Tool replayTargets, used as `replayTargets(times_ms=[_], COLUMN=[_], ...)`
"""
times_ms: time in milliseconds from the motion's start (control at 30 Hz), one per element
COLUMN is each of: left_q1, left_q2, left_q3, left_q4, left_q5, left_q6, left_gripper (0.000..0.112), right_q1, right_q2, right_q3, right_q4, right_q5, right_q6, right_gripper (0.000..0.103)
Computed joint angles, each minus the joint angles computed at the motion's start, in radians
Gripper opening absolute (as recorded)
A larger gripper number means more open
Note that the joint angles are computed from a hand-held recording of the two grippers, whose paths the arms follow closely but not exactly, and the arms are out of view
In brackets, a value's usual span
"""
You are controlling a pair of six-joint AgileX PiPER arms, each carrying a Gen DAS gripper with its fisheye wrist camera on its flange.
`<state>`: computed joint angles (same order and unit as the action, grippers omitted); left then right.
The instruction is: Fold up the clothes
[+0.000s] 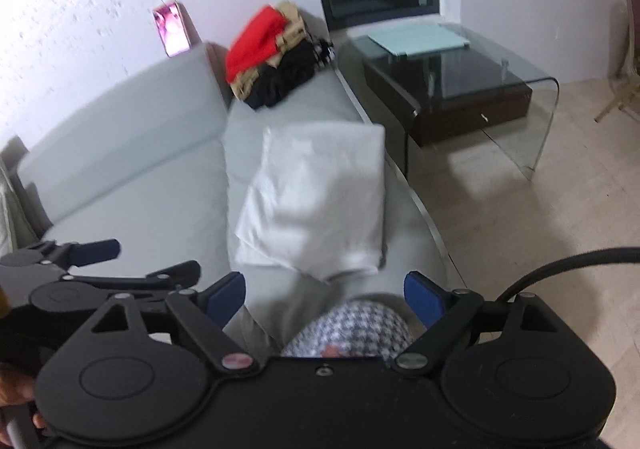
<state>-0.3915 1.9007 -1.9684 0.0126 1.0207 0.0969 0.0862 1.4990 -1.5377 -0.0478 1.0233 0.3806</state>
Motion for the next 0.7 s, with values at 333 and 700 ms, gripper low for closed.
replayTargets(times_ms=[333,700], left_q1=[0.001,0.004], left_q2=[-0.002,0.037], left_q3=[0.053,0.009], left_q4=[-0.012,-0.042], left_q5=[-0.068,-0.02], left_q6=[0.017,0.03], left_gripper=[0.096,0.096], right_q1=[0.034,0.039], right_q2=[0.036,0.039], right_q3=[0.027,0.042], right_q4=[-0.099,-0.106], right_q5=[-0.006,-0.013], right_q6=[0.069,0.072], right_gripper=[0.092,0.094])
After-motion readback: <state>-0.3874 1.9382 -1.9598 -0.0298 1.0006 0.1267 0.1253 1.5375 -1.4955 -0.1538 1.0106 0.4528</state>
